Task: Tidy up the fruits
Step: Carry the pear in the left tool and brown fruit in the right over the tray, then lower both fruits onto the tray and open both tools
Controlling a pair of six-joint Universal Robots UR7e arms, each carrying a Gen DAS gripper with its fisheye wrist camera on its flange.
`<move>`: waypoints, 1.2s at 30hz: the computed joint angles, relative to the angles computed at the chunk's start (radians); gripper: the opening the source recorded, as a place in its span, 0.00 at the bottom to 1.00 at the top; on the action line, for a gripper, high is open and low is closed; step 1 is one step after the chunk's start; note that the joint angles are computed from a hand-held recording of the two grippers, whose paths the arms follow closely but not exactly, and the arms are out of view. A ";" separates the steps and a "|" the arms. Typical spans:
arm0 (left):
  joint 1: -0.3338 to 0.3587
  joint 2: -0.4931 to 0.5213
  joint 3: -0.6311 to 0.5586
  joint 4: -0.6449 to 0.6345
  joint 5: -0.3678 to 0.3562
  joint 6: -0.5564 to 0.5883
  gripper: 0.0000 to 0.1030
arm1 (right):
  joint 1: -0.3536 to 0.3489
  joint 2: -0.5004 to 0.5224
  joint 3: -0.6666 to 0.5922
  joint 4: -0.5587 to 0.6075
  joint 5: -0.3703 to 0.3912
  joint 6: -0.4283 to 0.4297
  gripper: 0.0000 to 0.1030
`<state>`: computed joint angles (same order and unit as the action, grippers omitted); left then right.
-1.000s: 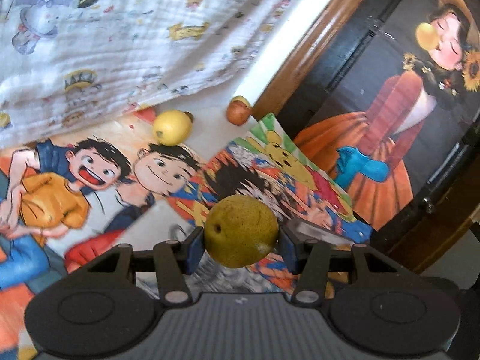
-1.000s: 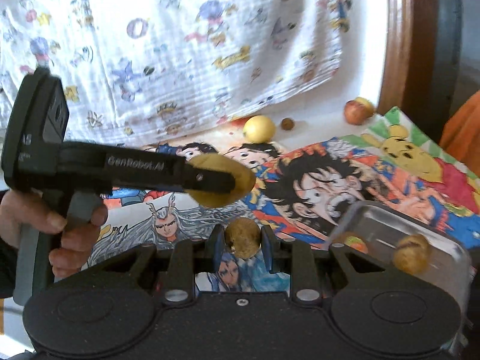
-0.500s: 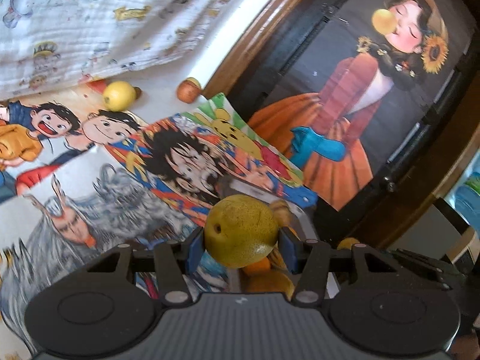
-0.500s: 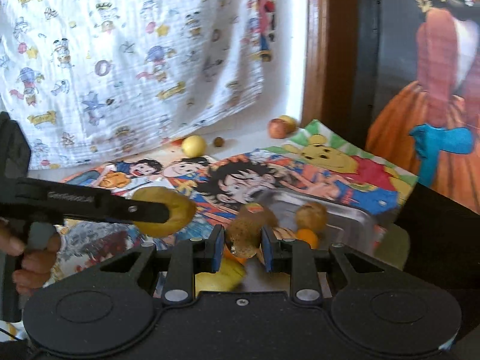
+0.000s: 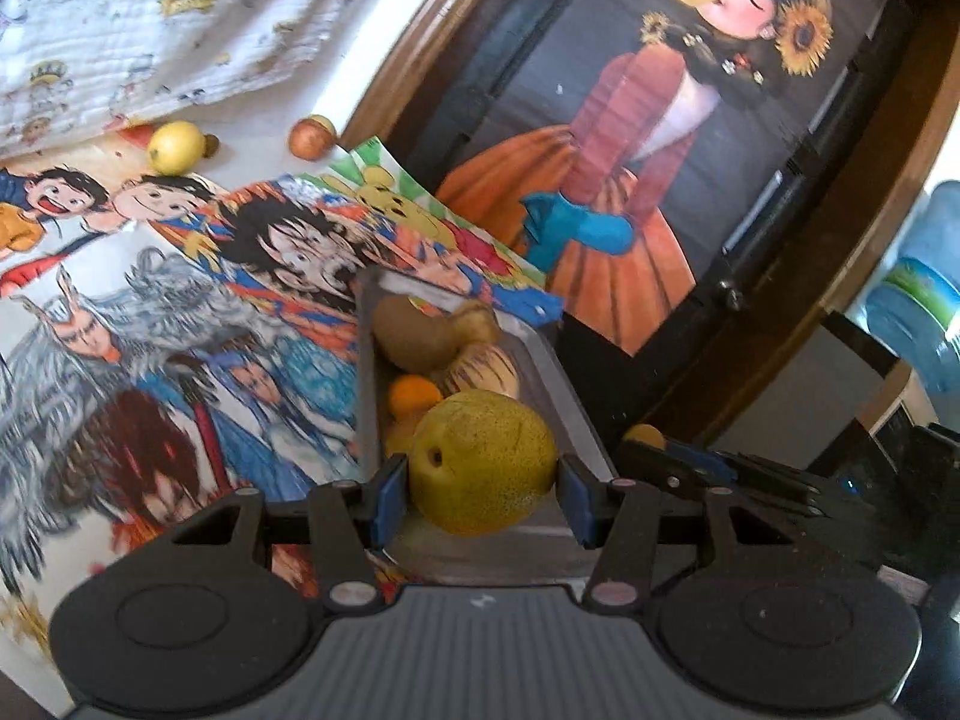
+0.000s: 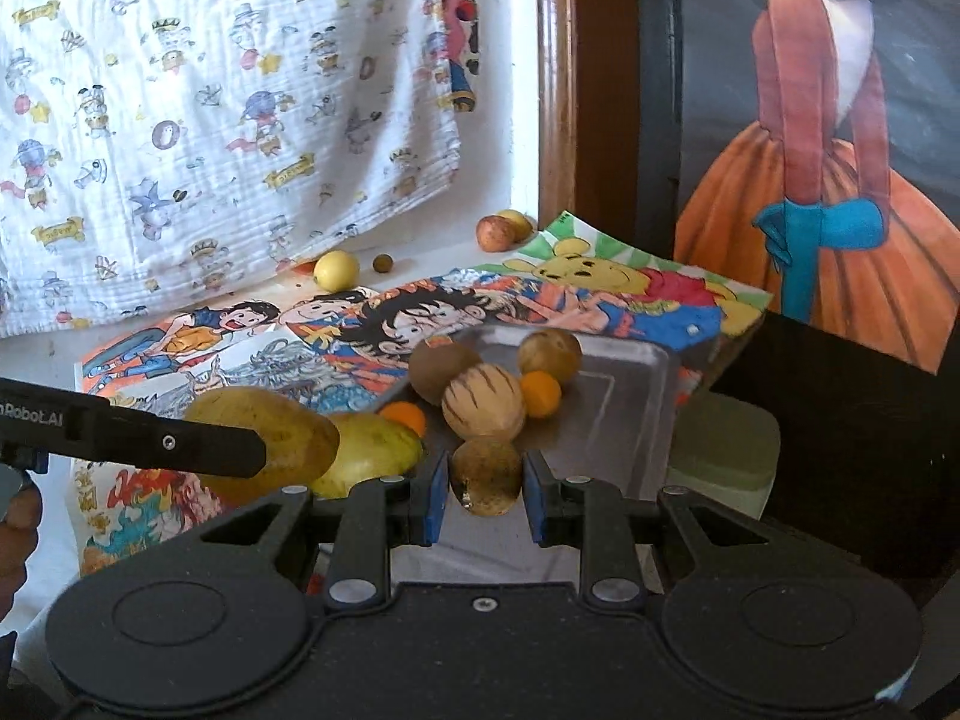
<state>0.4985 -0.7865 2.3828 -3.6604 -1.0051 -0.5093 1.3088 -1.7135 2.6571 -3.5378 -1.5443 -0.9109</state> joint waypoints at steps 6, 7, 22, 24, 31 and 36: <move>-0.026 0.024 -0.004 0.035 -0.019 -0.045 0.55 | -0.085 -0.040 0.043 -0.018 0.071 -0.013 0.27; -0.028 0.027 -0.007 0.044 -0.021 -0.049 0.55 | -0.096 -0.042 0.048 -0.023 0.078 -0.022 0.27; 0.002 0.070 -0.081 0.126 -0.034 -0.090 0.55 | -0.148 -0.010 0.057 -0.026 0.106 -0.093 0.27; 0.006 0.074 -0.085 0.126 -0.032 -0.090 0.55 | -0.146 -0.001 0.055 -0.031 0.104 -0.090 0.27; 0.015 0.079 -0.094 0.126 -0.037 -0.082 0.55 | -0.141 0.027 0.056 -0.049 0.095 -0.075 0.27; 0.016 0.085 -0.085 0.097 -0.041 -0.089 0.56 | -0.143 0.035 0.060 -0.051 0.092 -0.065 0.27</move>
<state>0.5148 -0.7014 2.2974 -3.5638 -1.0463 -0.5983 1.1658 -1.6789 2.7167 -3.5887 -1.4528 -0.9764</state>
